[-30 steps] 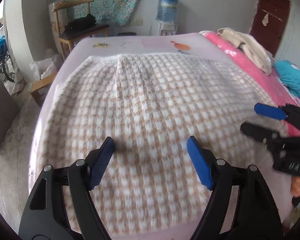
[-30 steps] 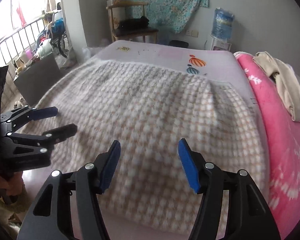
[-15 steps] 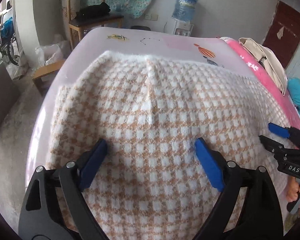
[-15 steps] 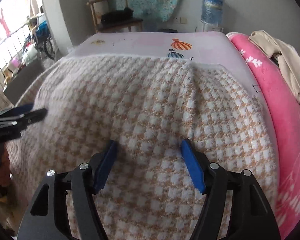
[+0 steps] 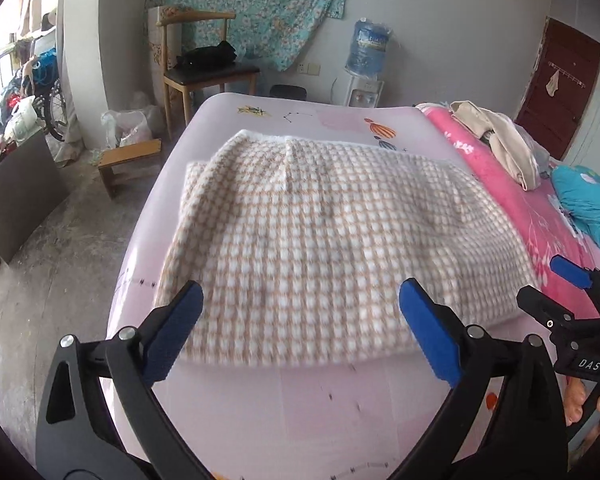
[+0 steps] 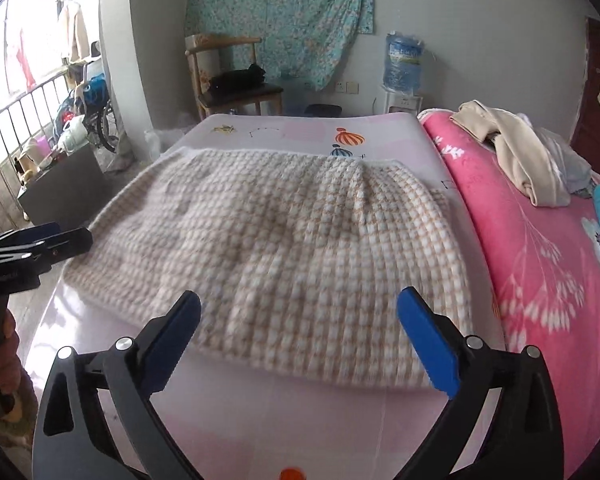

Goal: Fold large clothes

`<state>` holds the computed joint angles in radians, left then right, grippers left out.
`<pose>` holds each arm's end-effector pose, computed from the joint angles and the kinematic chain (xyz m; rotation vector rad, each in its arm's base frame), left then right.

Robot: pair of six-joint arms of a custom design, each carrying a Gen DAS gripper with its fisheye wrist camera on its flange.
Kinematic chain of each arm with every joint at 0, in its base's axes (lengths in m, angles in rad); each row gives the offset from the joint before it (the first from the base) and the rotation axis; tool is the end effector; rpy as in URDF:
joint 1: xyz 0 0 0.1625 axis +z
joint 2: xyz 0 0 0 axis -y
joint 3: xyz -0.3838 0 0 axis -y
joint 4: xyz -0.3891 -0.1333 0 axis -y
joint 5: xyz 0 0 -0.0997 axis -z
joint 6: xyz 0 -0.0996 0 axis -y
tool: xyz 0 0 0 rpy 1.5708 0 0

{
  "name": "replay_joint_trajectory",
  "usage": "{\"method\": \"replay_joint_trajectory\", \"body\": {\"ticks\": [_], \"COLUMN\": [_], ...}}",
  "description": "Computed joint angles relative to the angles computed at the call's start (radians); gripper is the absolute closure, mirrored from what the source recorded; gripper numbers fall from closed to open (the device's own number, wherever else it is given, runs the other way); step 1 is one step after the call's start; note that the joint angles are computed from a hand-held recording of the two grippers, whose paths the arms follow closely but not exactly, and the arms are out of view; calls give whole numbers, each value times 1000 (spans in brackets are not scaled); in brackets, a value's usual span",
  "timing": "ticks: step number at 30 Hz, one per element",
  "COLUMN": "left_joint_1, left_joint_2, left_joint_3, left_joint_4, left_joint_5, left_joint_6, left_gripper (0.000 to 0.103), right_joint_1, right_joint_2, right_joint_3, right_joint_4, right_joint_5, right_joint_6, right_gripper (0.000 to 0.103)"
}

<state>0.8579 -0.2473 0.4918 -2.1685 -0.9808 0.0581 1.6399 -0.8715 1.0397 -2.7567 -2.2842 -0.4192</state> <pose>-0.4274 -0.7829 0.1191 0.8500 2.4710 -0.6959 0.1195 -0.7406 0.4364 0.0836 -2.1329 1.0124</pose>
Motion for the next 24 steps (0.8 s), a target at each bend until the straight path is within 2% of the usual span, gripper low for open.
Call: {"method": "replay_joint_trajectory", "body": {"ticks": [3, 7, 9, 10, 14, 16, 19, 24], "left_joint_1": [-27, -60, -74, -78, -88, -94, -96, -103], "left_joint_2": [-105, -163, -169, -175, -187, -190, -201, -205], "left_joint_3": [210, 328, 340, 347, 370, 382, 396, 405], "left_joint_4": [-110, -160, -133, -118, -77, -62, -35, -6], "left_joint_5": [41, 118, 167, 169, 200, 226, 225, 243], "left_joint_6": [3, 2, -18, -26, -64, -88, -133, -142], "left_gripper": [8, 8, 8, 8, 8, 8, 8, 8], "right_joint_1": [24, 61, 77, 81, 89, 91, 89, 81], "right_joint_2": [-24, -37, -30, -31, -52, -52, -52, -53], "right_joint_3": [65, 126, 132, 134, 169, 171, 170, 161], "right_joint_4": [-39, -162, -217, -225, -233, -215, -175, -94], "right_joint_5": [-52, -132, -184, -198, -204, -219, -234, -261], "right_joint_6": [-17, -74, -94, -91, -47, -28, -2, 90], "right_gripper": [7, 6, 6, 6, 6, 6, 6, 6]}}
